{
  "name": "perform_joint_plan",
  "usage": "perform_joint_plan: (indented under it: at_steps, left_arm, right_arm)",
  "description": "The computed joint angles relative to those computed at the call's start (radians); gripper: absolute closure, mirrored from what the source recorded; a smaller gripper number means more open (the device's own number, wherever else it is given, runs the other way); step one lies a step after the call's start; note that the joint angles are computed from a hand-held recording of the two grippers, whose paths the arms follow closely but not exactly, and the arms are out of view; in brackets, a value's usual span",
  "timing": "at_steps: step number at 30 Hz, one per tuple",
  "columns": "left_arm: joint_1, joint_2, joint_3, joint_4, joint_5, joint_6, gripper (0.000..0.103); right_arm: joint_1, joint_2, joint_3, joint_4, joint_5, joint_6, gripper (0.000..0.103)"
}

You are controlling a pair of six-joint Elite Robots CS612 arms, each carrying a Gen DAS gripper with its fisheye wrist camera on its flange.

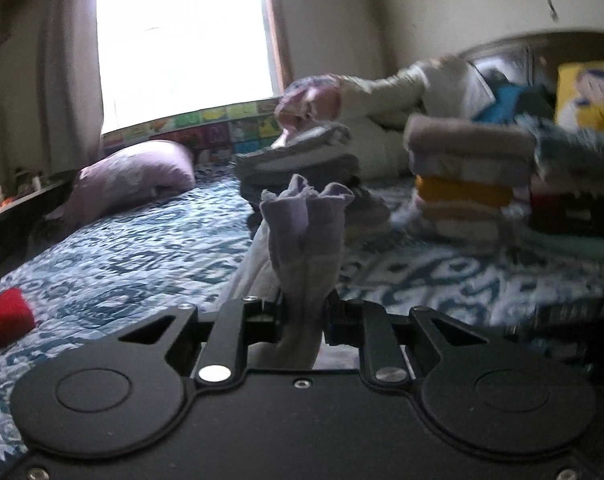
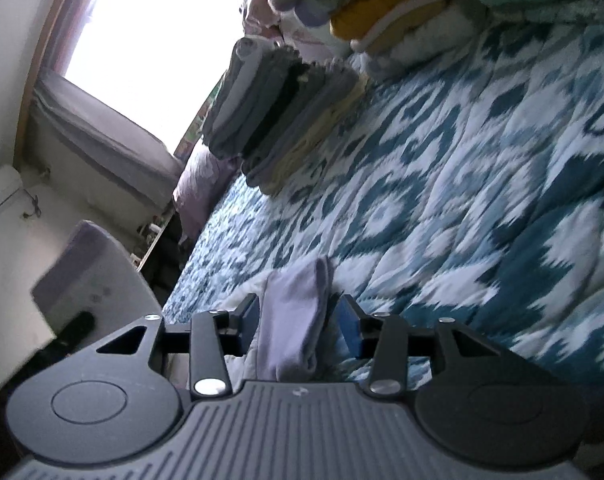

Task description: Fold clothes

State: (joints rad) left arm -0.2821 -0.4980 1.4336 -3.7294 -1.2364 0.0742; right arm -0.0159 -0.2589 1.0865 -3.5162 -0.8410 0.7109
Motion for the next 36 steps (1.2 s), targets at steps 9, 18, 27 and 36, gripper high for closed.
perform_joint_plan:
  at_steps: [9, 18, 27, 36]
  left_arm:
    - [-0.037, 0.059, -0.048, 0.024, 0.057, 0.232, 0.087]
    - [-0.052, 0.085, -0.061, 0.052, 0.042, 0.336, 0.086]
    - [-0.024, 0.051, -0.024, 0.114, -0.181, 0.229, 0.052]
    - [0.063, -0.025, 0.070, -0.003, -0.308, -0.048, 0.054]
  right_arm:
    - [-0.017, 0.001, 0.005, -0.049, 0.031, 0.024, 0.050]
    - [-0.020, 0.010, -0.008, -0.060, 0.054, 0.051, 0.050]
    - [-0.010, 0.014, -0.018, -0.090, 0.037, 0.065, 0.043]
    - [0.021, -0.010, 0.007, -0.238, -0.097, -0.083, 0.049]
